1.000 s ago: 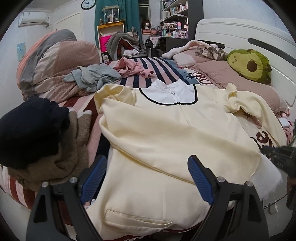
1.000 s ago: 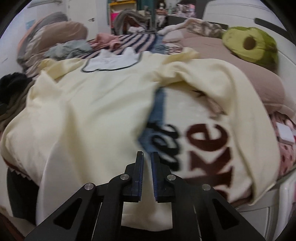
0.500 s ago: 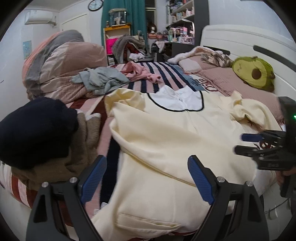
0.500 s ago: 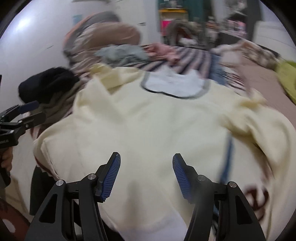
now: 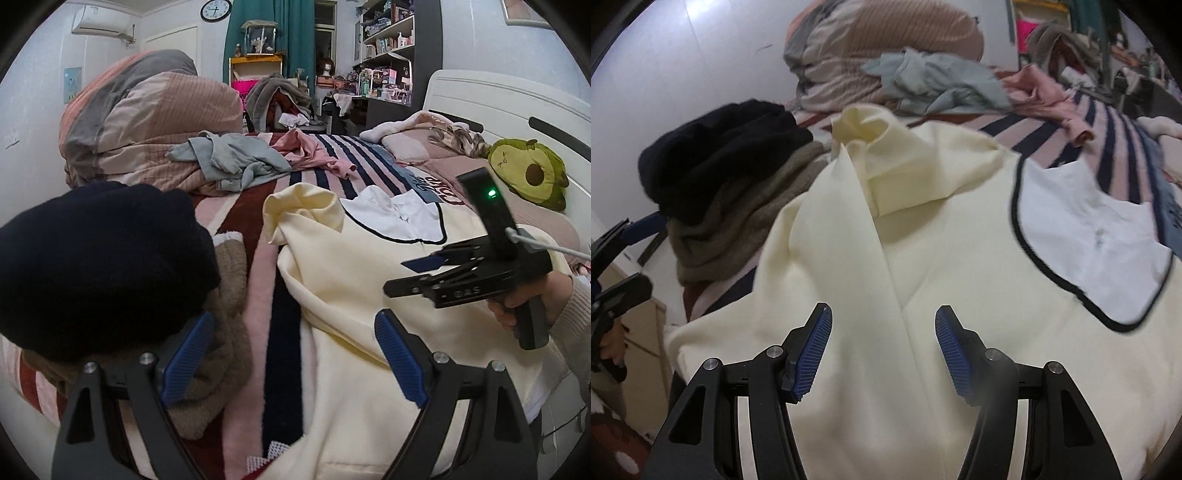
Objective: Fold small clothes
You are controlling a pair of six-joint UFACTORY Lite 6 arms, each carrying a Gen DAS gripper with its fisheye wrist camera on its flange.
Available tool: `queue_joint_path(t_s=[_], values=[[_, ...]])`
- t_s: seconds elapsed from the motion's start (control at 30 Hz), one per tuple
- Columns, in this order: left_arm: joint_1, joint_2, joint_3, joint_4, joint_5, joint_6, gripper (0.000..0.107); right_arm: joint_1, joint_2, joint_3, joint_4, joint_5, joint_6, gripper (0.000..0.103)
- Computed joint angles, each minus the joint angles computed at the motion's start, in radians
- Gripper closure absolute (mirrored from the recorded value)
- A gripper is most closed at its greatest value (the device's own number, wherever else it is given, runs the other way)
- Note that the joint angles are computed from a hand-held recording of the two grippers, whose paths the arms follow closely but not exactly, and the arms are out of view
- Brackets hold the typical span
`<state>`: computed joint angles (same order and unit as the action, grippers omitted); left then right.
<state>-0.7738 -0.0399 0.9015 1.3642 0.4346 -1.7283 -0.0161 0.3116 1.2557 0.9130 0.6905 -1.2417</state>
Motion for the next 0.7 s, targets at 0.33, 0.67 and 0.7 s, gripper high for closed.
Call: queue_joint_path(t_s=[0.33,0.67,0.7], values=[[0.024,0.058,0.034,0.005,-0.031,-0.006,0.02,-0.059,-0.041,-0.059,0.041,-0.04,-0.025,0.103],[-0.018,0.068,0.05,-0.021,0.022,-0.009,0.02,-0.145,0.072,0.082,0.075,0.191,-0.058,0.046],[-0.016,0.066,0.049,-0.024,0.025,-0.003,0.02,-0.129,0.097,0.11,0.067,0.199,-0.058,0.046]])
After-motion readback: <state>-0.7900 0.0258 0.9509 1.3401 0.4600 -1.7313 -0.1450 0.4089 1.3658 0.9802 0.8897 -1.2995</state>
